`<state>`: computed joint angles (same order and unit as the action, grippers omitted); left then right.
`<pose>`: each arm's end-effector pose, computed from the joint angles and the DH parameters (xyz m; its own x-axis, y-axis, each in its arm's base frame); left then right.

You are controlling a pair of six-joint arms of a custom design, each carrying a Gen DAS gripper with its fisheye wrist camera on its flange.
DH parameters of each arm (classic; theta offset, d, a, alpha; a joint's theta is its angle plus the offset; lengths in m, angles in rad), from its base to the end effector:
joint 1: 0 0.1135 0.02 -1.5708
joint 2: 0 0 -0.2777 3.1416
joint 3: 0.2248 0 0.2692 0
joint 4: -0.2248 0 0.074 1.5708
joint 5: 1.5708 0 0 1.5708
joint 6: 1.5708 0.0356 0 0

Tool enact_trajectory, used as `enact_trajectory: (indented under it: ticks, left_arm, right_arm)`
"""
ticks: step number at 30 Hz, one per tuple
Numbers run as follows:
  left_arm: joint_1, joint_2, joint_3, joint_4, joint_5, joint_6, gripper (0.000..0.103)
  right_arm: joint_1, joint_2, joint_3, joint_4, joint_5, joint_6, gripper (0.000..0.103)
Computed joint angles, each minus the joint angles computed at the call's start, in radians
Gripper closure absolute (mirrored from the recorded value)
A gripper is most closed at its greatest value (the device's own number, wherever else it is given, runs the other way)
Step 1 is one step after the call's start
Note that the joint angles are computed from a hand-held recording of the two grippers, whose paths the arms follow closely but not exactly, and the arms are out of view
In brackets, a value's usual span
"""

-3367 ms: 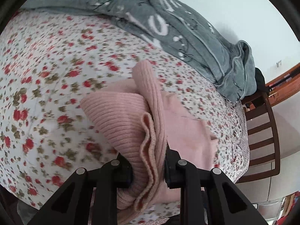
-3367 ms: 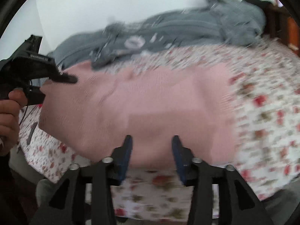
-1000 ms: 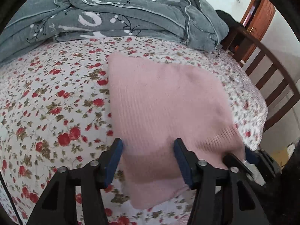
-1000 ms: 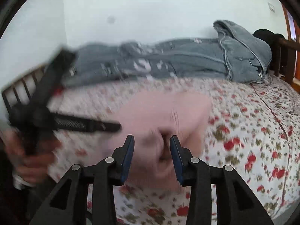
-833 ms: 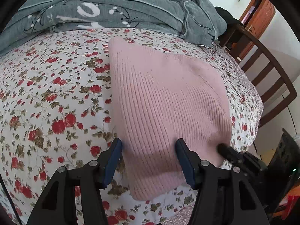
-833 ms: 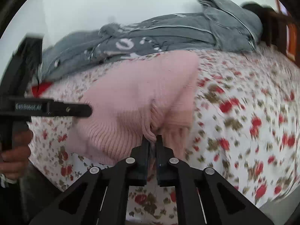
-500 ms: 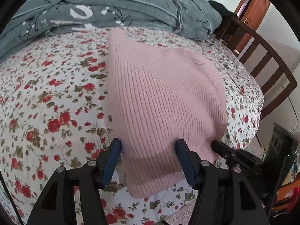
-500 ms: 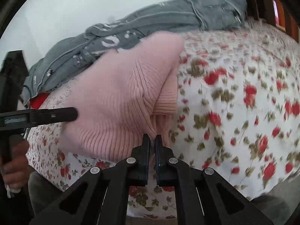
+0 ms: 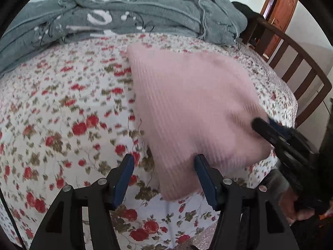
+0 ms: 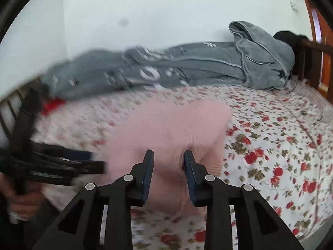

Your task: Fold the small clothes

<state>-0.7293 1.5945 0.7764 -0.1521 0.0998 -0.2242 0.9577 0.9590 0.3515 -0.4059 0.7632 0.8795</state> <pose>0.2300 -0.2103 0.1503 -0.7565 0.3794 -0.5327 0.5506 0.8090 -0.2058 0.1139 0.1191 0.1557 -0.6045 0.1083 -0.7892 0.1336 0.9905 0.0336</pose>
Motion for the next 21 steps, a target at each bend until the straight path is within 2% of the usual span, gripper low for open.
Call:
enact_trajectory:
  ticks: [2,4,11,15,17,19,21]
  left_arm:
    - [0.014,0.039,-0.007,0.020,0.039,-0.008,0.038]
    - [0.032,0.060,-0.009,0.028,0.082,-0.013,0.037]
    - [0.036,-0.044,-0.055,0.039,0.110,0.020,0.040]
    - [0.035,-0.068,-0.062,0.060,0.117,0.023,0.040]
    - [0.031,-0.053,-0.047,0.056,0.094,0.009,0.040]
    - [0.037,-0.039,-0.033,0.052,0.100,-0.006,0.040]
    - [0.045,-0.031,-0.022,0.047,0.115,-0.016,0.040]
  right_arm:
    - [-0.051,0.058,-0.033,0.043,-0.048,0.031,0.097]
    - [-0.074,0.004,-0.086,0.069,-0.076,0.041,0.097]
    - [-0.087,-0.201,-0.098,-0.071,-0.118,0.029,0.096]
    - [0.161,-0.246,-0.017,-0.262,0.073,0.220,0.091]
    - [0.262,-0.193,0.028,-0.296,0.149,0.269,0.090]
    - [0.348,-0.095,0.067,-0.270,0.221,0.275,0.089]
    - [0.364,0.002,0.071,-0.152,0.227,0.193,0.084]
